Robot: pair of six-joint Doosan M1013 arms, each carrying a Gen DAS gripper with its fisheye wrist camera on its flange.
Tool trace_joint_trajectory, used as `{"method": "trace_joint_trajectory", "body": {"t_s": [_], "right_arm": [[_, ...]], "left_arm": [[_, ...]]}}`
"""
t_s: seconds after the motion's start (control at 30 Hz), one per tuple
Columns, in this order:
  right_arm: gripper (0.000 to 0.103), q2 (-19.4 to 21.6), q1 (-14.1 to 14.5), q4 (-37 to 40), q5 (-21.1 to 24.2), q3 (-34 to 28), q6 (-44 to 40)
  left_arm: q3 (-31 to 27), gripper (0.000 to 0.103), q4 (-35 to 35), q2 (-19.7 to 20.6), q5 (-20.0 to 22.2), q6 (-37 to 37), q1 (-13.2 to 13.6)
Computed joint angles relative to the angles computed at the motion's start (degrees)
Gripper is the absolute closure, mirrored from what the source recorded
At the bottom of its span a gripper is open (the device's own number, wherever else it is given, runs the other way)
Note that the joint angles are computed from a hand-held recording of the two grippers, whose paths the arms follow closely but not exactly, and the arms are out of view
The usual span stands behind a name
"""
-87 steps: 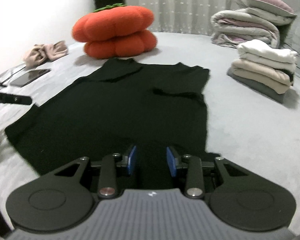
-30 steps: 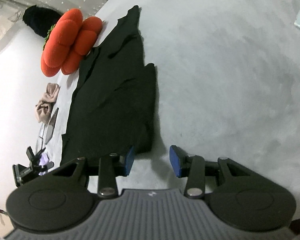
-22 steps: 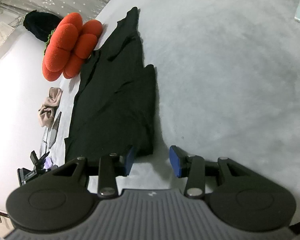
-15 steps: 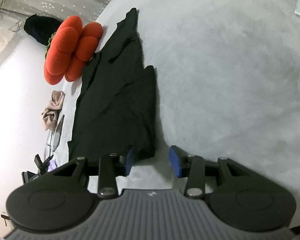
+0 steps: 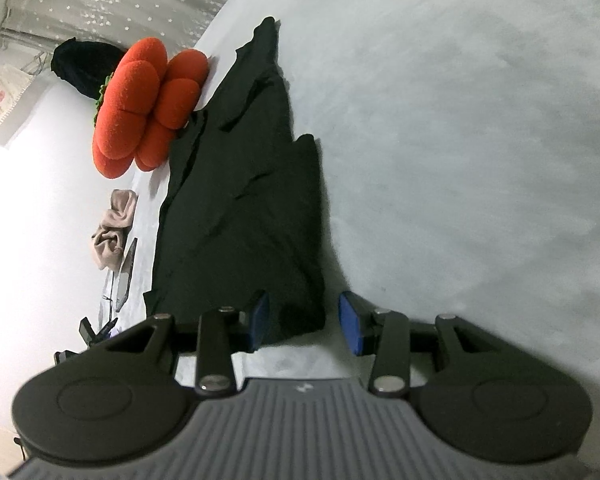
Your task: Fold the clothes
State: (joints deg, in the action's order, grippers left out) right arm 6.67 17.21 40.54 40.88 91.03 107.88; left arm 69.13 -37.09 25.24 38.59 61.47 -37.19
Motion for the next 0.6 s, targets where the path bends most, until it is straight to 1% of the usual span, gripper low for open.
{"method": "trace_joint_trajectory", "body": {"t_s": [0.23,0.33,0.4,0.43,0.47,0.5,0.53,0.57,0.6], "right_arm": [[0.06,0.6,0.3,0.4,-0.46,-0.52,-0.33],[0.06,0.87,0.41,0.71,-0.66,-0.73,-0.78],[0.06,1.03,0.46,0.91,-0.66,-0.88,-1.35],[0.06,1.11,0.5,0.82,-0.44,-1.04,-1.75],[0.06,1.16,0.49,0.67,-0.11,-1.21,-2.17],[0.064,1.17,0.42,0.56,0.17,-1.31,-2.41],[0.067,1.15,0.35,0.34,0.41,-1.36,-2.45],[0.076,1.17,0.24,0.34,0.61,-1.38,-2.4],[0.081,1.16,0.04,0.82,0.8,-1.27,-2.4]], "left_arm": [[-0.46,0.045,-1.01,0.48,-0.32,0.54,-0.1],[-0.6,0.048,-1.04,0.64,-0.63,0.29,-0.16],[-1.1,0.062,0.96,0.79,-0.04,-1.27,-0.32],[-1.17,0.065,1.44,0.78,0.27,-1.72,-0.25],[-1.07,0.072,1.48,0.74,0.37,-2.16,-0.19],[-0.89,0.08,1.1,0.7,0.44,-2.37,-0.05],[-0.73,0.085,0.83,0.67,0.55,-2.67,0.06],[-0.7,0.095,1.01,0.68,0.76,-3.26,0.11],[-0.67,0.096,1.07,0.69,0.92,-3.71,0.15]]}}
